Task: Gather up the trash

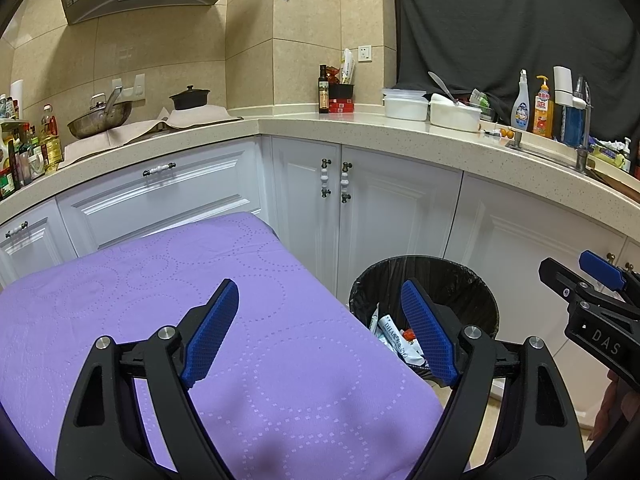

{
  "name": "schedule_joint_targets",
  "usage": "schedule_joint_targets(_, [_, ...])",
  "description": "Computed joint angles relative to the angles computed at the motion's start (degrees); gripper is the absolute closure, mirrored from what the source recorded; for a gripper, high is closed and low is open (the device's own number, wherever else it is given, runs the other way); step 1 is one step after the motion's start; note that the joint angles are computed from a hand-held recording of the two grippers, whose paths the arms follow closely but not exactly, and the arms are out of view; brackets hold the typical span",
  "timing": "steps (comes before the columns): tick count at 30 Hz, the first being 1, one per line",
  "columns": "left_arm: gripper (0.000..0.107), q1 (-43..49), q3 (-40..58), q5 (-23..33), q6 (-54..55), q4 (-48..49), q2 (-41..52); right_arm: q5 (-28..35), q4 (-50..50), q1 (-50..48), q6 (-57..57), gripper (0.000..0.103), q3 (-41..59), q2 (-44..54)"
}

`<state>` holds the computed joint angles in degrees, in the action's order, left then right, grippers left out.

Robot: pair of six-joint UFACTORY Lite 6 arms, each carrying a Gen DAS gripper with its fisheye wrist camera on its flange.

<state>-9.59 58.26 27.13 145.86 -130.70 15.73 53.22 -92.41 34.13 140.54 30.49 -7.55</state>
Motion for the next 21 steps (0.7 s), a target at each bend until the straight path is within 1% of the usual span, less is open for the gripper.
schedule_joint_targets(21, [0.025,-0.4,0.1,-0.2,0.6,-1.0,0.2,-0.2,-0.4,-0.1,0.6,0.034,-1.0,-0.4])
